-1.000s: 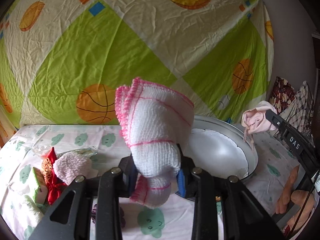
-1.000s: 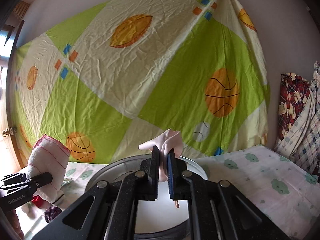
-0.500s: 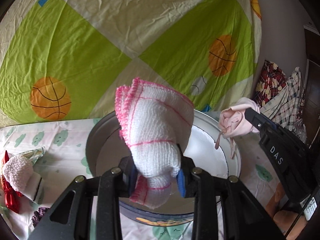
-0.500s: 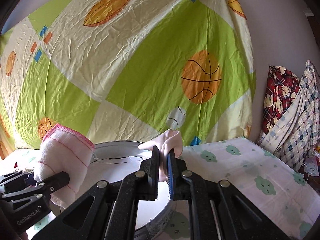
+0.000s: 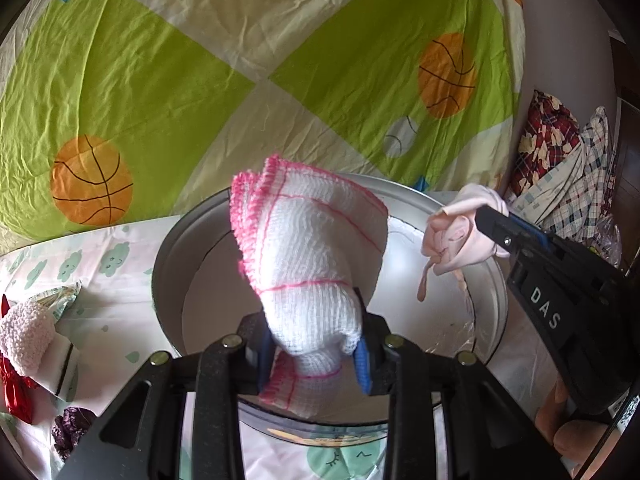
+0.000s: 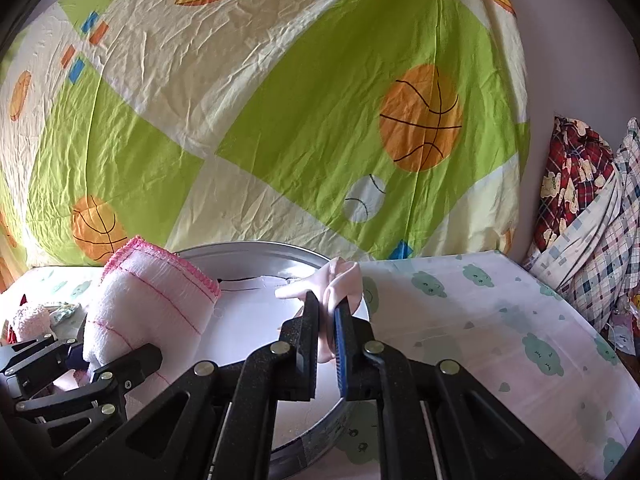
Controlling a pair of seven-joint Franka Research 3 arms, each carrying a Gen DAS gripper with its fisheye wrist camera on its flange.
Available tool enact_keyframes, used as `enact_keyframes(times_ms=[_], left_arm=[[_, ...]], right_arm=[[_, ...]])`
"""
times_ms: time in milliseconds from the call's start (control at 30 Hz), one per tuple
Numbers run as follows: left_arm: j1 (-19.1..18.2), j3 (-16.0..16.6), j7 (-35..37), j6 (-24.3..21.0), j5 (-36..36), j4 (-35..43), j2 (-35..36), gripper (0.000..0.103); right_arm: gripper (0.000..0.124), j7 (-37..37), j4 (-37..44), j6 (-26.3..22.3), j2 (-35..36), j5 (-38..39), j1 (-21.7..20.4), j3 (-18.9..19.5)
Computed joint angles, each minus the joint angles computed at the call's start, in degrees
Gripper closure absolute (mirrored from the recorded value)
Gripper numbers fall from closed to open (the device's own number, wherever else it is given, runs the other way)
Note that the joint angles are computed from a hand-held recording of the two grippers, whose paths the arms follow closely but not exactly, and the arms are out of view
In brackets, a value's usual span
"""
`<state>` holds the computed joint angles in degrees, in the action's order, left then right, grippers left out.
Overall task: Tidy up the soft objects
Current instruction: 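Carry the towel with the left tool into the tin while the right tool drops the pink cloth in, then move both open tools back from the tin toward the remaining items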
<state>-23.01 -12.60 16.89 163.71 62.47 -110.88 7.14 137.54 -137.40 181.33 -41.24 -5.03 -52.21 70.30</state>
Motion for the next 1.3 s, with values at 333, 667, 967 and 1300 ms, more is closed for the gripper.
enact_keyframes(times_ms=[333, 667, 967, 1300], left_arm=[[-1.2, 0.0, -2.1, -4.6, 3.9, 0.4, -0.3, 0.054], [-0.2, -3.0, -23.0, -13.1, 27.5, -2.4, -6.3, 0.000], [2.7, -3.6, -24.3, -14.4, 24.9, -5.9, -8.9, 0.000], [4.9, -4.4, -26.7, -17.7, 26.1, -10.2, -12.2, 0.000]], right_arm=[[0.086, 0.0, 0.6, -1.1, 3.1, -0.5, 0.4, 0.3], [0.038, 11.6, -5.6, 6.3, -12.8, 9.2, -1.0, -0.7], [0.038, 12.5, -5.5, 7.0, -10.2, 9.8, -1.3, -0.2], [0.038, 12.9, -5.4, 7.6, -17.3, 9.9, -2.8, 1.5]])
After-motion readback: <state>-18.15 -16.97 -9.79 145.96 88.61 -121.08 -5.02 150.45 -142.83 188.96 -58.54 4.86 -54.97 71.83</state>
